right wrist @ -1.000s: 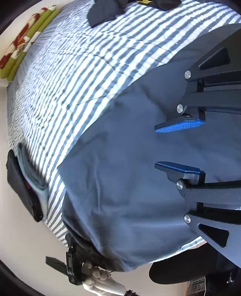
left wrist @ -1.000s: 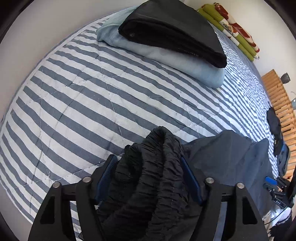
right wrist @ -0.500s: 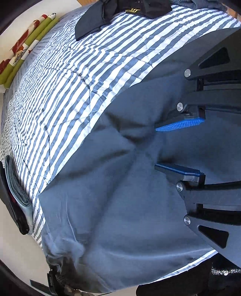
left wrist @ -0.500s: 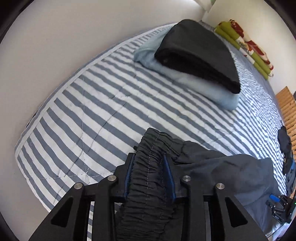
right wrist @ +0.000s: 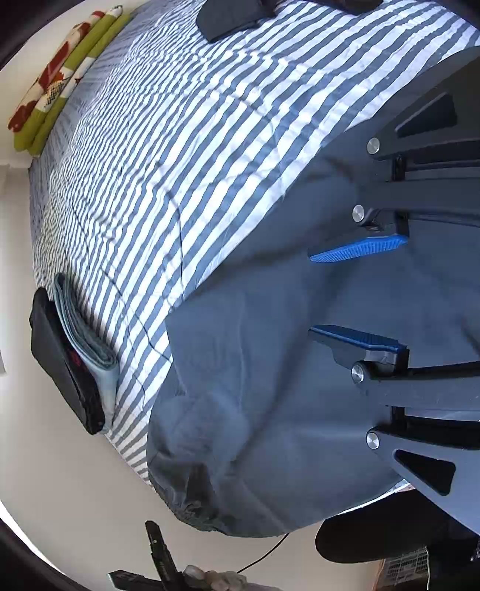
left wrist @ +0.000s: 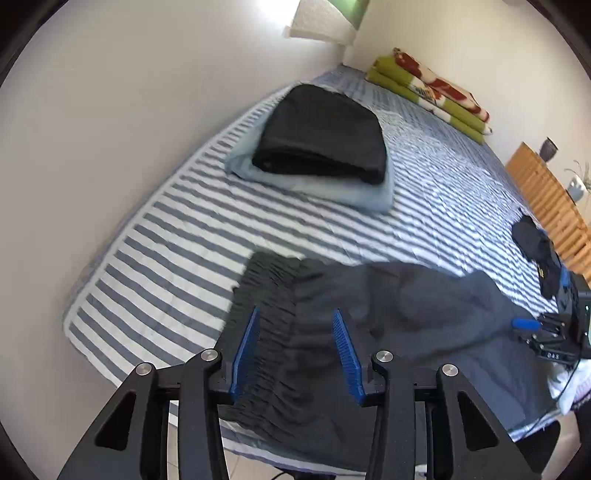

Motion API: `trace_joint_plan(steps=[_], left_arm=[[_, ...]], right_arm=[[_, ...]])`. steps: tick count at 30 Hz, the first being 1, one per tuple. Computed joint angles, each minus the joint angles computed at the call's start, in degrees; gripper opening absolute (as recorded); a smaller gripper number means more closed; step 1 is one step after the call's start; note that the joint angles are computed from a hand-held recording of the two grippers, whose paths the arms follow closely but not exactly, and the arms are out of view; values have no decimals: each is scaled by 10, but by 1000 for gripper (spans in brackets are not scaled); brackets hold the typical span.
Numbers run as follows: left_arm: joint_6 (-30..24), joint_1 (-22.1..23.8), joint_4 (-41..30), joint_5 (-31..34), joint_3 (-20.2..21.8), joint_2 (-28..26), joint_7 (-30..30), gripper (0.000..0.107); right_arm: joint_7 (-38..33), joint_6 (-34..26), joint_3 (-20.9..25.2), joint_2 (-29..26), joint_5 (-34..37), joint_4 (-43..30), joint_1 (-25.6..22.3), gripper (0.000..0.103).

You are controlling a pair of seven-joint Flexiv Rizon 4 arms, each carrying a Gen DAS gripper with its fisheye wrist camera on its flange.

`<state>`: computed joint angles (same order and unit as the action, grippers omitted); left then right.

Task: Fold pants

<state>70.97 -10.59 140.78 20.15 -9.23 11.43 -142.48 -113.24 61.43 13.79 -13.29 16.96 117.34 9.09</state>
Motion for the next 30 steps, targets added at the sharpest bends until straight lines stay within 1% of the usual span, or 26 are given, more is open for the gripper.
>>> trace_joint_plan(steps=[1, 2, 3, 4, 5, 6, 7, 8, 9, 10, 11, 13, 16, 18, 20, 22, 24, 26, 27, 29, 30], left_arm=[[-11, 2, -3, 10, -11, -12, -7, 44], [-34, 4, -10, 26, -21, -24, -18, 44], [-62, 9, -25, 56, -33, -44, -40, 44], [-111, 8, -42, 85, -42, -62, -60, 43], [-123, 5, -48, 93, -39, -79, -68, 42], [-122, -1, -52, 112, -36, -84, -87, 42], [-134, -9, -58, 119, -33, -80, -98, 42], [-143, -19, -62, 116, -28, -73, -101, 42], [-140, -28, -63, 114, -21, -65, -104, 42], [-129, -41, -60, 105, -14, -51, -99, 42], [-131, -51, -63, 100, -14, -41, -94, 42], [-153, -68, -84, 104, -30, -29, -93, 42], [-141, -91, -114, 100, -49, -40, -83, 42], [-120, -104, -142, 99, -57, -74, -79, 42], [-97, -123, -179, 97, -61, -118, -72, 42], [-69, -142, -214, 80, -67, -170, -50, 42], [-44, -159, -254, 63, -77, -232, -17, 42], [-66, -188, -308, 66, -83, -285, 14, 42], [-77, -201, -337, 64, -86, -314, 34, 42], [-83, -216, -372, 35, -99, -361, 72, 42], [-95, -223, -389, 23, -102, -382, 93, 42]], right_arm=[[-5, -6, 6, -4, 7, -5, 2, 32], [-6, -9, 11, -6, 8, -3, 7, 32], [-5, -4, 13, -6, 1, 3, 14, 32], [-1, 8, 10, -9, -19, 16, 25, 32], [20, 34, -3, -10, -61, 40, 46, 32], [58, 71, -24, -15, -125, 70, 68, 32], [74, 106, -34, -19, -161, 92, 75, 34], [71, 118, -26, -19, -160, 96, 65, 34], [80, 102, -22, -16, -160, 92, 56, 34], [82, 91, -14, -11, -144, 85, 42, 34], [66, 81, 1, -2, -115, 79, 22, 34], [24, 58, 19, 23, -58, 73, -9, 34], [-44, 30, 16, 80, 35, 81, -39, 34], [-69, 18, -3, 120, 85, 96, -51, 34], [-70, 22, -29, 158, 110, 120, -60, 34], [-65, 34, -57, 185, 118, 145, -68, 34], [-37, 39, -85, 207, 89, 168, -85, 34], [-17, 29, -123, 223, 78, 180, -104, 34], [-4, 21, -139, 222, 72, 177, -112, 34], [6, -1, -170, 223, 72, 174, -133, 34], [6, -8, -182, 221, 73, 171, -143, 34]])
